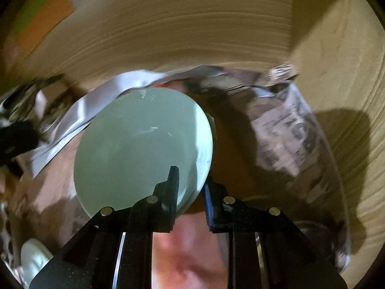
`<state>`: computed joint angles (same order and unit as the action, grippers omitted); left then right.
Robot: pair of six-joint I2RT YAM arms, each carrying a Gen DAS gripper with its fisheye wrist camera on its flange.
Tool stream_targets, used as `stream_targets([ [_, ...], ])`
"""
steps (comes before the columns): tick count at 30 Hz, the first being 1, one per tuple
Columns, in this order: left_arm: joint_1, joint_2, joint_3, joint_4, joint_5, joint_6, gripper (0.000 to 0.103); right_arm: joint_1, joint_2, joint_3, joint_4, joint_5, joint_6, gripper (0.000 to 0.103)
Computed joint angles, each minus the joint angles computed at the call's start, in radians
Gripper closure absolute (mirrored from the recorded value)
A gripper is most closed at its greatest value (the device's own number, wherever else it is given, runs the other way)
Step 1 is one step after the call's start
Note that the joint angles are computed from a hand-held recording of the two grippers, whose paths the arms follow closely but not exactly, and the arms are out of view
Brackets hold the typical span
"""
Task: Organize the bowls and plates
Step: 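Grasp the mint green bowl rim with the left gripper while the right gripper grasps it, then lift and carry the mint green bowl with both grippers over the white bowl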
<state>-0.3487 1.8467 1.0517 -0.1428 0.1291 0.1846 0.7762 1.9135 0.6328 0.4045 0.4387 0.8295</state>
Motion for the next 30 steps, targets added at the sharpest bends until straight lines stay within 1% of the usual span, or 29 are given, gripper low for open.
stream_targets([
  [3,-0.009,0.045,0.041,-0.031,-0.002,0.002,0.012,0.036,-0.001,0.005,-0.011,-0.007,-0.02,0.085],
  [4,-0.013,0.056,0.05,-0.037,-0.005,0.005,0.014,0.044,-0.012,0.002,-0.023,-0.005,-0.017,0.085],
  [6,-0.022,0.078,0.071,-0.055,-0.011,0.017,0.02,0.032,-0.009,0.015,-0.029,-0.003,-0.028,0.085],
  [8,-0.026,0.094,0.09,-0.078,-0.004,0.025,0.03,0.035,-0.008,0.024,-0.042,0.021,-0.026,0.085],
  [9,-0.027,0.105,0.101,-0.093,0.002,0.029,0.032,0.036,0.014,0.042,-0.033,0.018,-0.021,0.085],
  [12,-0.029,0.131,0.122,-0.116,0.002,0.037,0.041,0.034,-0.009,-0.005,-0.001,0.014,-0.009,0.085],
  [13,-0.03,0.146,0.134,-0.124,0.007,0.042,0.048,0.028,-0.006,-0.002,0.005,0.01,-0.012,0.085],
  [14,-0.03,0.158,0.147,-0.137,0.01,0.048,0.058,0.03,-0.001,0.001,0.006,0.012,-0.01,0.085],
  [15,-0.028,0.173,0.165,-0.162,0.02,0.056,0.064,0.037,-0.008,-0.005,0.003,0.019,-0.005,0.085],
  [16,-0.027,0.186,0.179,-0.18,0.026,0.062,0.074,0.039,-0.007,-0.002,0.001,0.019,-0.008,0.085],
  [17,-0.027,0.198,0.193,-0.201,0.032,0.067,0.082,0.039,-0.006,0.001,-0.003,0.015,-0.011,0.085],
  [18,-0.026,0.208,0.204,-0.218,0.038,0.068,0.085,0.041,-0.002,0.005,-0.001,0.01,-0.011,0.085],
  [19,-0.023,0.216,0.214,-0.239,0.054,0.072,0.091,0.042,0.002,0.008,0.001,0.005,-0.008,0.085],
  [20,-0.023,0.222,0.222,-0.255,0.065,0.074,0.094,0.046,0.002,0.008,-0.003,0.01,0.0,0.085],
  [24,-0.036,0.205,0.196,-0.228,0.036,0.068,0.094,0.049,-0.005,0.006,-0.002,0.01,0.043,0.085],
  [28,-0.022,0.179,0.175,-0.238,0.056,0.087,0.094,0.055,-0.028,-0.037,0.061,-0.006,0.078,0.086],
  [30,-0.009,0.148,0.144,-0.235,0.071,0.103,0.094,0.072,-0.044,-0.041,0.053,0.01,0.091,0.086],
])
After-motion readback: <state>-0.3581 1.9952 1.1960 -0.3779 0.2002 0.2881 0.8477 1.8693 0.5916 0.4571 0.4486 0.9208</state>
